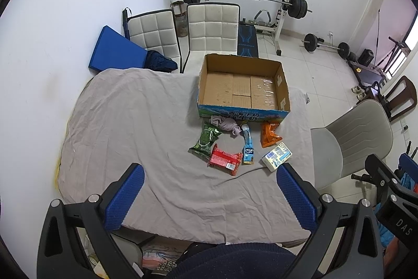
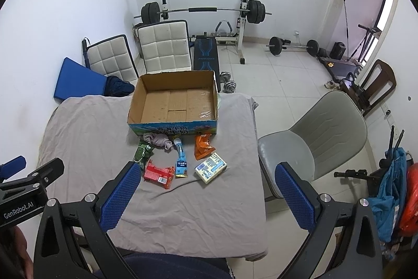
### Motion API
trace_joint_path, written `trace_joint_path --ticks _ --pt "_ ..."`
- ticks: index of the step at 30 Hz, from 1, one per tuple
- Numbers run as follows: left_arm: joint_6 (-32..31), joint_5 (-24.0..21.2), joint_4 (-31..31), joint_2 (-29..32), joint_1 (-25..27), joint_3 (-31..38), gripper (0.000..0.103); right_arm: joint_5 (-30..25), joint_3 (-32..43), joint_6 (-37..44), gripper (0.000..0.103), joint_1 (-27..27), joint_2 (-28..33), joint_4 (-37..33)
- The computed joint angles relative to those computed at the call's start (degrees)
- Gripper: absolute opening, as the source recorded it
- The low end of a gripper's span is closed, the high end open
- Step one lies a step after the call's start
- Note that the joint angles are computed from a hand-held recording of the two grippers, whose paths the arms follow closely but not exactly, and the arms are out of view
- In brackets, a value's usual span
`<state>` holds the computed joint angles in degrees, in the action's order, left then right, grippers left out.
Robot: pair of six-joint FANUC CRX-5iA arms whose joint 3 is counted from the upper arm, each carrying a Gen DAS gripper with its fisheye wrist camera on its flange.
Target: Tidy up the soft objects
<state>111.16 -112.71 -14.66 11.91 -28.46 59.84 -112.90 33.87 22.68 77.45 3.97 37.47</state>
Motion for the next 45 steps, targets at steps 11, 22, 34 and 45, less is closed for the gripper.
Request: trace_joint_path --ticks 11,22,34,45 --pt "0.04 -0.2 -0.08 0.38 -0.43 0.66 0.103 0.22 -0.34 0.24 0.103 0.0 -0.3 0.36" --pt "-0.06 -0.48 0.25 0.7 -0.34 0.86 0.103 1.71 -1.73 -0.14 0.103 -1.42 -1.16 -0.26" --pt "1.65 2.61 3.29 7.86 4.59 -2.62 0.103 13.66 -17.39 1.36 0.103 -24.72 -2.8 -19.75" --pt "13.42 14.14 25.46 13.23 14.66 -30.2 0.103 28.11 -29.09 1.43 0.102 -39.35 6.42 -48.22"
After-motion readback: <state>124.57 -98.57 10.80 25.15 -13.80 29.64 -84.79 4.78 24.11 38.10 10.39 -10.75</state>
